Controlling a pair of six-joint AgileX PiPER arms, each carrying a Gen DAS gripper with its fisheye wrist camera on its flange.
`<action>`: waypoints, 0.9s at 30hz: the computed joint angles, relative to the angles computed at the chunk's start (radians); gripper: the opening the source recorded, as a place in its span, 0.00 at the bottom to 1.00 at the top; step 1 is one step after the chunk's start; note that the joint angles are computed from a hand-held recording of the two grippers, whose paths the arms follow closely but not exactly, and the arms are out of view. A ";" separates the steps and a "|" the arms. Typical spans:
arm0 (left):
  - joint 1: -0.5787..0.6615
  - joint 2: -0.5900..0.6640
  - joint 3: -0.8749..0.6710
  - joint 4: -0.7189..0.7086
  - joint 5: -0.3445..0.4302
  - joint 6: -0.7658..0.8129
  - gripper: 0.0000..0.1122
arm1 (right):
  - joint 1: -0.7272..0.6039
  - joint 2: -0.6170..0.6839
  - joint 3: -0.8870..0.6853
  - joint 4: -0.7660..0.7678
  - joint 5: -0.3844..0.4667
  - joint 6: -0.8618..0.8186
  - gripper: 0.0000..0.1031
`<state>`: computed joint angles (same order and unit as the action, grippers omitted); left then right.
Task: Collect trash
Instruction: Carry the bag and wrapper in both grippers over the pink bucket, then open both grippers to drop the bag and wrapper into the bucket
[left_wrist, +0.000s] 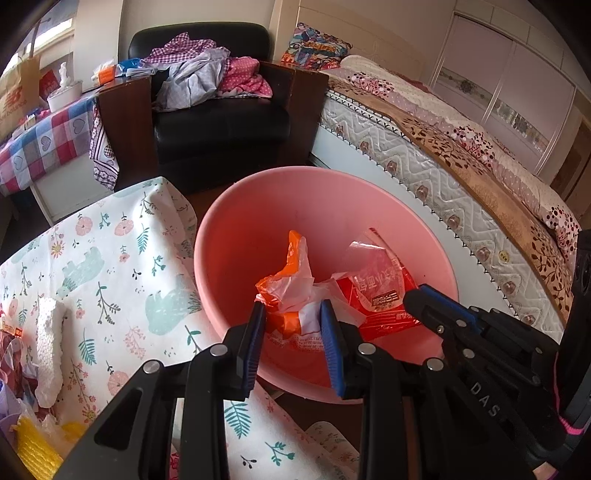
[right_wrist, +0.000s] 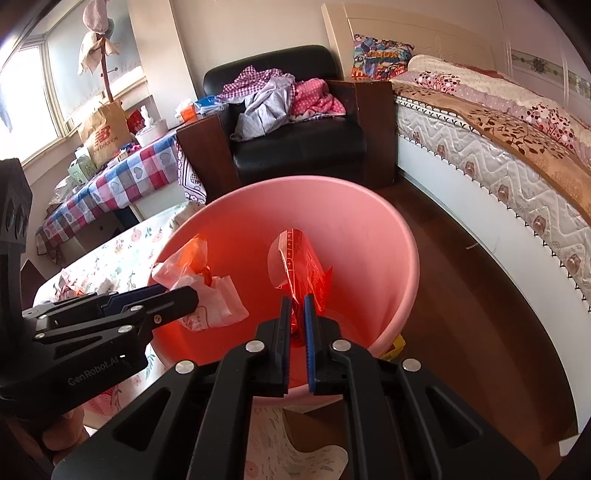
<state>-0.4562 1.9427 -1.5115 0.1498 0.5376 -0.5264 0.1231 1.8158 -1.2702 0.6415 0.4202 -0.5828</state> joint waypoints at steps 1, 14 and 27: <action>-0.002 0.002 -0.003 0.004 0.002 -0.005 0.26 | 0.001 0.001 0.001 -0.002 -0.001 0.000 0.07; -0.006 0.011 -0.014 0.000 -0.004 -0.010 0.29 | 0.013 0.019 -0.022 -0.101 0.000 0.100 0.07; -0.010 -0.067 0.066 -0.006 -0.081 -0.029 0.42 | 0.012 0.000 -0.015 -0.156 0.006 0.155 0.30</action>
